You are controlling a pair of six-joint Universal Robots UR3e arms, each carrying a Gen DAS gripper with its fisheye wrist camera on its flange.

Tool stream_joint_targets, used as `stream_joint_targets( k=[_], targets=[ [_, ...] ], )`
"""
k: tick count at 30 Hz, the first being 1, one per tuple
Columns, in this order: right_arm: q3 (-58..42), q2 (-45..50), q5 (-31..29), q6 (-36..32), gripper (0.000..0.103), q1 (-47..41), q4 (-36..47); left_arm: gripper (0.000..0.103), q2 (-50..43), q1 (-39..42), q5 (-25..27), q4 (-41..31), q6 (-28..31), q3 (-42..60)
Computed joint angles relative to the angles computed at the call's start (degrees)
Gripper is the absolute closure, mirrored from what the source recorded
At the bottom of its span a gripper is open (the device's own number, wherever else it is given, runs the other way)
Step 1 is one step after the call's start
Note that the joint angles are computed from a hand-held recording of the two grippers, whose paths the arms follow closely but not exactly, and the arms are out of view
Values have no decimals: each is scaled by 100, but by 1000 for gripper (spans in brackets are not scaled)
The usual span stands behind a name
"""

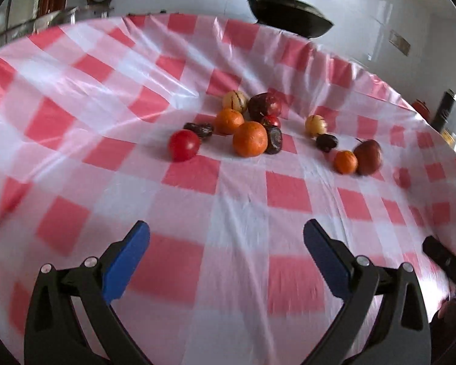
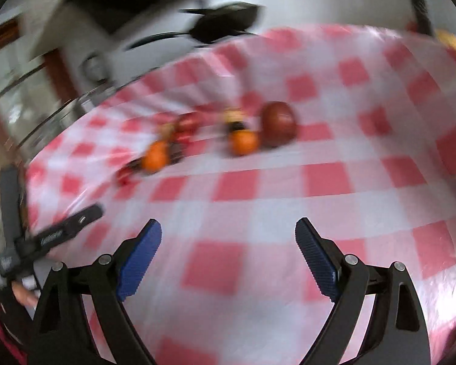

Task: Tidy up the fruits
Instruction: 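Return both tools to the fruit cluster on the table, then grasp the large red apple with the right tool while the left tool grasps an orange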

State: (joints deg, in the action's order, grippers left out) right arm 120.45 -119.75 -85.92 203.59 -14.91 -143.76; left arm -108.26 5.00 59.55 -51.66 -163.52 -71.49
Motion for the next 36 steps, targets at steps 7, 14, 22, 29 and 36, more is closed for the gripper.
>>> stream_joint_targets(
  k=[7,14,22,29,36],
  targets=[
    [-278,1179,347,88,16,-982,-967,2,-678,-33,-385,-441,-455,850],
    [-1844,2975,-18,-97,20,-685,-966,2,-690,245,-1041,-624,-423,773],
    [-3744,4372,-709,-98,35,-363,210,2,-652,292,-1182,-670,-363,732],
    [-4240,4705,-656,-188,38,-360,762,2,-672,278,-1151,-753,-348,791],
    [-2329,3382,-103,289,38,-739,-284,2,-689,269,-1116,-789,-370,819]
  ],
)
